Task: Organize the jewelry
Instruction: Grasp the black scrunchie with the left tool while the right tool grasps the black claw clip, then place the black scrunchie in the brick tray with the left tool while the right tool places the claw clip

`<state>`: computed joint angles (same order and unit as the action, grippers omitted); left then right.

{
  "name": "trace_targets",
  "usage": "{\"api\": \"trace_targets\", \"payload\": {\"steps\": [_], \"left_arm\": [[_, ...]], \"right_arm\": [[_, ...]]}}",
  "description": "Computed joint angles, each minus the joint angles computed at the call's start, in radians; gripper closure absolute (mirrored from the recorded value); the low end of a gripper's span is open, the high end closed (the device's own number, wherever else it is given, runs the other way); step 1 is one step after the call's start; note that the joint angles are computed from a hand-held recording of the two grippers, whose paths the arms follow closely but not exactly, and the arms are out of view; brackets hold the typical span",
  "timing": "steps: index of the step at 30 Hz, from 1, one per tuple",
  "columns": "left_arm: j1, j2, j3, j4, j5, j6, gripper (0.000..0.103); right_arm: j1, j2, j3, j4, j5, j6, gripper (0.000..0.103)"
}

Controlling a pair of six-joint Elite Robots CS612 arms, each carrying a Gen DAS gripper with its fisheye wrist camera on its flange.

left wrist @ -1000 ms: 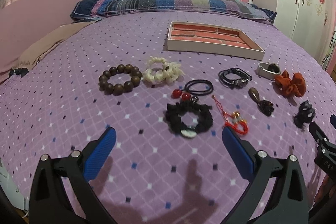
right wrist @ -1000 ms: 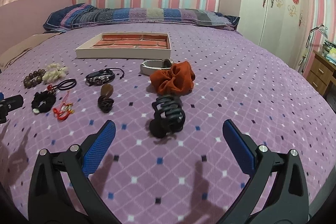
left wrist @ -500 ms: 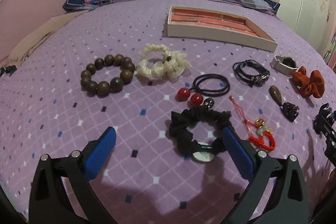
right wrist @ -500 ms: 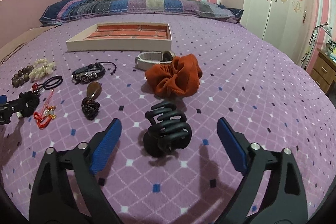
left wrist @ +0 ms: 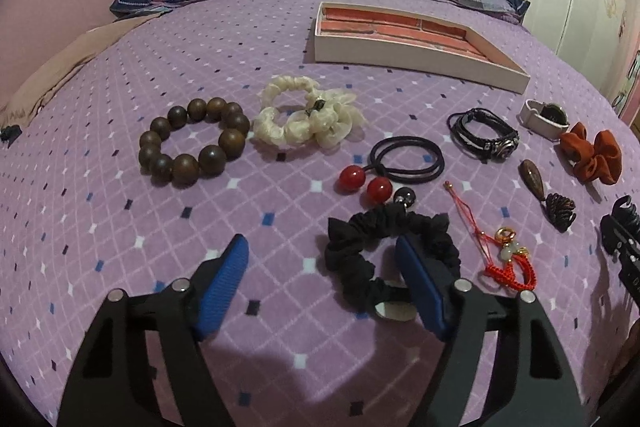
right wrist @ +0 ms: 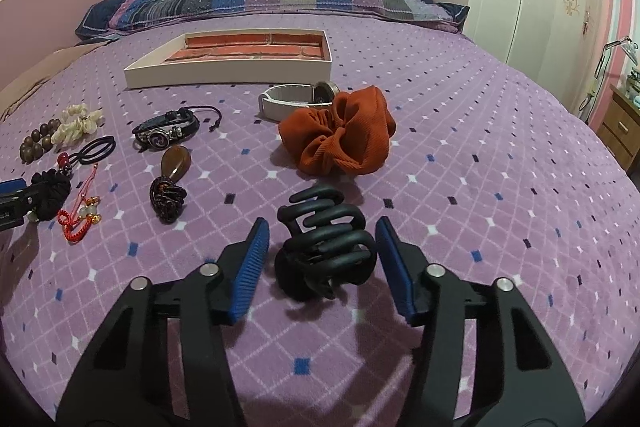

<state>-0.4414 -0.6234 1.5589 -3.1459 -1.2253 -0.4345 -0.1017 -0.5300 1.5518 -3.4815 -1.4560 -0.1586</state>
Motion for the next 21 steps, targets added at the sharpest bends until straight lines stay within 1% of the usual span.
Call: {"api": "trace_targets", "payload": {"steps": [2, 3, 4, 5, 6, 7, 9, 11, 17, 18, 21], "left_arm": [[0.001, 0.005, -0.010, 0.004, -0.003, 0.015, 0.030], [0.001, 0.007, -0.015, 0.003, -0.006, 0.024, 0.035], [0.002, 0.009, -0.019, 0.002, -0.015, 0.035, 0.038], [0.002, 0.010, -0.022, 0.005, -0.019, 0.043, 0.043], [0.002, 0.010, -0.023, 0.003, -0.023, 0.051, 0.050], [0.003, 0.011, -0.025, 0.000, -0.030, 0.057, 0.054], [0.003, 0.014, -0.027, -0.010, -0.043, 0.068, 0.068], [0.005, 0.015, -0.029, -0.014, -0.060, 0.071, 0.074], [0.019, 0.008, -0.027, -0.015, -0.115, 0.025, 0.085], [0.020, 0.005, -0.024, -0.017, -0.120, 0.022, 0.087], [0.019, -0.003, -0.012, -0.028, -0.118, 0.018, 0.088]], "right_arm": [[-0.001, 0.000, -0.001, 0.005, 0.005, 0.002, 0.054], [-0.002, 0.000, -0.001, 0.006, 0.009, 0.002, 0.058], [-0.002, -0.001, -0.002, 0.010, 0.009, 0.004, 0.060], [-0.003, -0.001, -0.003, 0.015, 0.011, 0.005, 0.062], [-0.004, 0.000, -0.006, 0.020, 0.015, 0.006, 0.064], [-0.004, 0.000, -0.006, 0.020, 0.016, 0.007, 0.065], [-0.005, 0.001, -0.007, 0.017, 0.020, 0.009, 0.065], [-0.006, 0.000, -0.006, 0.019, 0.022, 0.008, 0.065], [-0.006, -0.005, -0.001, 0.010, 0.030, 0.005, 0.065], [-0.007, -0.008, 0.001, 0.009, 0.036, 0.008, 0.065], [-0.008, -0.019, 0.010, -0.006, 0.052, 0.011, 0.066]]}}
